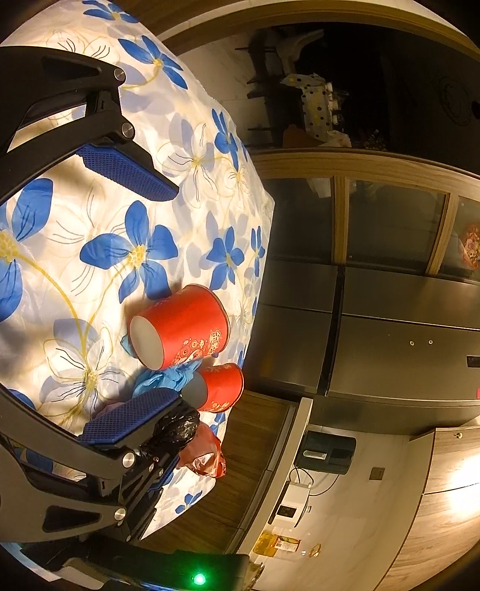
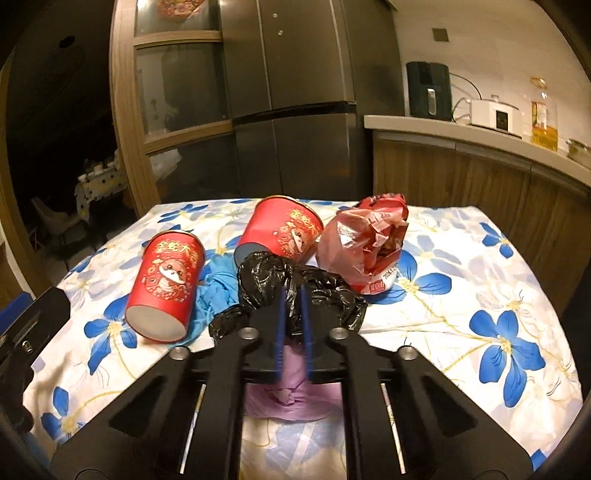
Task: Collect trash
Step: 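Grasp the black bag with the right gripper while the left gripper grasps the purple glove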
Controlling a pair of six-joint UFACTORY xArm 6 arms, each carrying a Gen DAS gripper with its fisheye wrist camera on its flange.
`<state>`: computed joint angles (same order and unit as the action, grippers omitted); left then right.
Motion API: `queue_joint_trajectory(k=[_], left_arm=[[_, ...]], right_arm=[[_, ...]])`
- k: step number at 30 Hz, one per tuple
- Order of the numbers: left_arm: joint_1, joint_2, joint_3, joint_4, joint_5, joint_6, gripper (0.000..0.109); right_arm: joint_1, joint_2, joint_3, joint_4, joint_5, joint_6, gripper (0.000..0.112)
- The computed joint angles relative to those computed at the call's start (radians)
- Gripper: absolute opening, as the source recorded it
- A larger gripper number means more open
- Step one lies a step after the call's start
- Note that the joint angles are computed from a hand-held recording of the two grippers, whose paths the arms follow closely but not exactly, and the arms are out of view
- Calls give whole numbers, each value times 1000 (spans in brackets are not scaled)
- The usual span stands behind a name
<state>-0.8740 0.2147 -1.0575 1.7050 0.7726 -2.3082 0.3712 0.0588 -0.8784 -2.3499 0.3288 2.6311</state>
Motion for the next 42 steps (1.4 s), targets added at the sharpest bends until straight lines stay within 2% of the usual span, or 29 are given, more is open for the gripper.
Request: queue_joint_trajectory(k=[4, 7, 12, 17, 26, 32, 35, 40, 42], left_arm=[[-3, 1, -3, -1, -2, -2, 97], [-9, 9, -14, 4, -10, 1, 96], [-21, 50, -64, 14, -51, 17, 96], [-41, 136, -167, -7, -83, 60, 96], [-57, 349, -417, -245, -119, 292, 91], [-42, 406, -480, -383, -157, 425, 74], [-33, 421, -493, -429, -175, 466, 62], [-18, 429, -493, -467, -216, 489, 38], [-12, 426, -486, -462, -233, 481, 33]], right_arm=[[24, -92, 86, -7, 70, -3, 4], [20, -188, 163, -34, 107, 54, 3], [-20, -336, 277, -74, 112, 157, 3], [-51, -468, 391, -40, 124, 156, 3], [-119, -681, 531, 6, 114, 113, 3], [-152, -732, 566, -1, 97, 127, 3], [-147, -736, 574, 16, 101, 116, 3], [-147, -741, 578, 38, 101, 99, 3], [-145, -747, 582, 49, 103, 86, 3]])
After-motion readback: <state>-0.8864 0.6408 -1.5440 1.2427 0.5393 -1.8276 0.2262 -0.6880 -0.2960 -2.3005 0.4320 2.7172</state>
